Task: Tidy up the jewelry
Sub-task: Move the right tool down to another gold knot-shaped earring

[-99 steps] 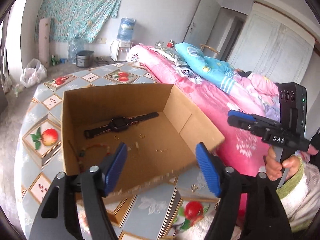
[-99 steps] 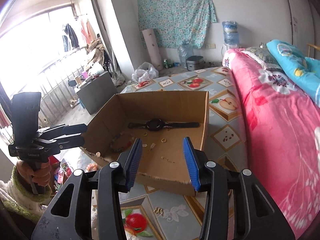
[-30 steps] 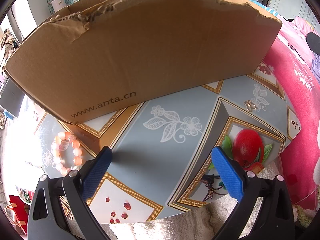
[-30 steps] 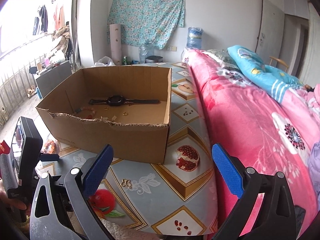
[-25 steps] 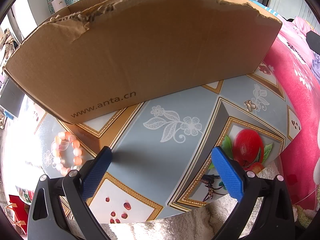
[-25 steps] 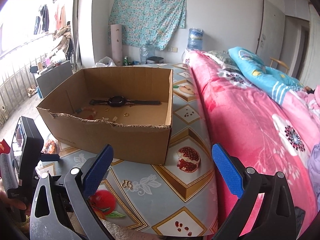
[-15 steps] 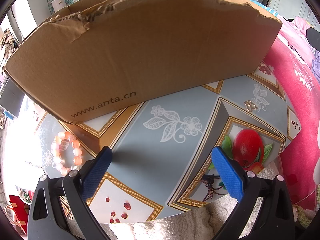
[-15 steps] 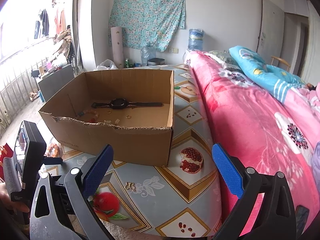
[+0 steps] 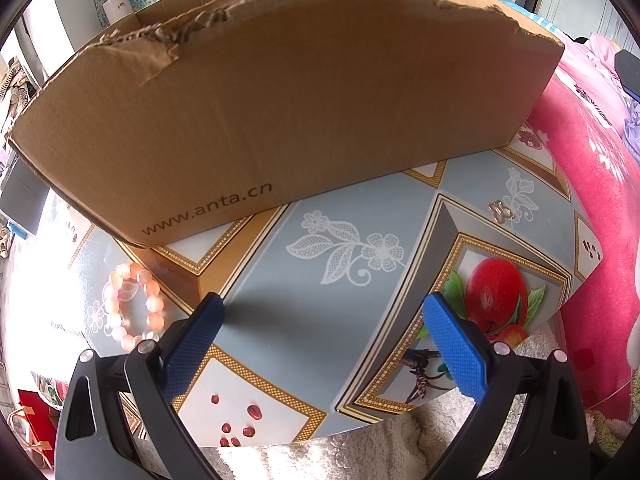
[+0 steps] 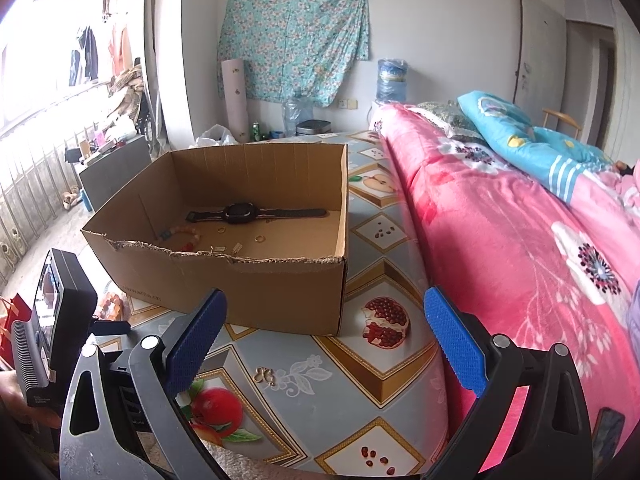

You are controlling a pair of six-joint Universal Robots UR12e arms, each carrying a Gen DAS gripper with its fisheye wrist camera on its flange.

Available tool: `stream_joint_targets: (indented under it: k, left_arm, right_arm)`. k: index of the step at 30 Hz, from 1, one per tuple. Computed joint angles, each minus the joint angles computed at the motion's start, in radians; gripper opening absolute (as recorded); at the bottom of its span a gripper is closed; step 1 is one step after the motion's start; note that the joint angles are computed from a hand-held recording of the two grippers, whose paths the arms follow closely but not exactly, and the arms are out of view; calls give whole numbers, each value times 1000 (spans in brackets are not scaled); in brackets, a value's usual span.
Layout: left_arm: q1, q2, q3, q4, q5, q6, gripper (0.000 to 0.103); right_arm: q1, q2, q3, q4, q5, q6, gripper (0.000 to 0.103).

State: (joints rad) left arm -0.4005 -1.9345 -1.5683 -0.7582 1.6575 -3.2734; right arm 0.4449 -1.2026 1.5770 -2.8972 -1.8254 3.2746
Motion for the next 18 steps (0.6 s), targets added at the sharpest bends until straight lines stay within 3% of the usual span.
stream_joint_targets:
  k: [18]
  left_arm:
    - [0,0,2,-4,-1,0,98]
  right_arm:
    - [-3,-13,18,3,-11,48,95]
